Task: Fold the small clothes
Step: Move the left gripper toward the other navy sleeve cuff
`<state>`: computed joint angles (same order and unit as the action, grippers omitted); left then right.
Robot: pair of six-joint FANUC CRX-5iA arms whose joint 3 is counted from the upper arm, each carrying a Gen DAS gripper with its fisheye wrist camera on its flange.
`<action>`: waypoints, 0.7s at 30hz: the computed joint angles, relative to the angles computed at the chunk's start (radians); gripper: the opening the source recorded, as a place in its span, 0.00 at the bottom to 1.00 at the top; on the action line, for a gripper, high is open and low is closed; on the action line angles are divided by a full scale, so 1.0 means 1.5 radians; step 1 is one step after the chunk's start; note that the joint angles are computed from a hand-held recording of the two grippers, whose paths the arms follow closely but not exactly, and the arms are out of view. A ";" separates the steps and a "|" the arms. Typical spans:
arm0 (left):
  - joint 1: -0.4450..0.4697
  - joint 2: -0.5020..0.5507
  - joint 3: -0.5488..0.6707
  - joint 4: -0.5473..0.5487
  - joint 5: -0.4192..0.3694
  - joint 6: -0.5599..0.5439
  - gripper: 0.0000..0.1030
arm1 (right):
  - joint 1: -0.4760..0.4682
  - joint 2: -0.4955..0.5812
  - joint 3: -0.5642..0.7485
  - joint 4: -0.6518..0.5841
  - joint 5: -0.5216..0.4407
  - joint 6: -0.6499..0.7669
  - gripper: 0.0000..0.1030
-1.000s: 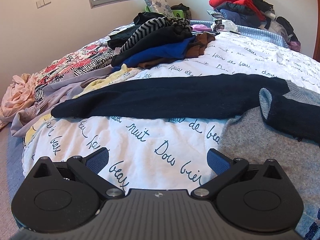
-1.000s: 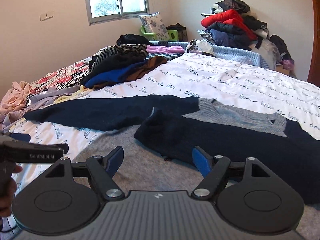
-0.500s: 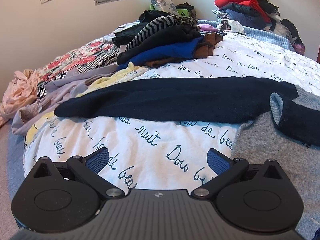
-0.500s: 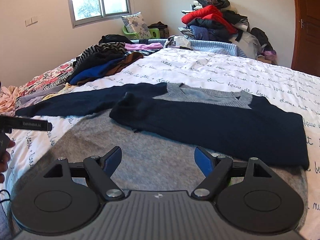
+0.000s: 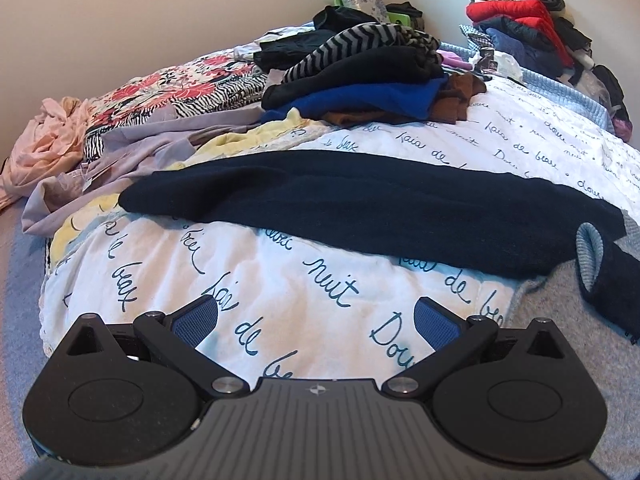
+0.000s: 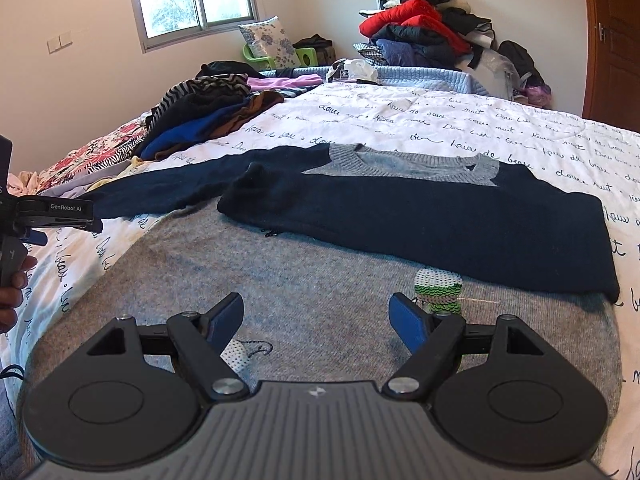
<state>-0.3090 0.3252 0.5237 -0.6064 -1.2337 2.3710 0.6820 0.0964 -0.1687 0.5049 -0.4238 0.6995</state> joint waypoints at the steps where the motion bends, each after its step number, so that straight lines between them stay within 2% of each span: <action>1: 0.001 0.001 0.001 0.001 -0.001 0.000 1.00 | 0.000 0.000 0.000 0.000 -0.001 -0.001 0.78; 21: 0.028 0.016 0.015 0.013 -0.003 0.010 1.00 | -0.003 -0.003 -0.006 -0.009 0.003 -0.011 0.78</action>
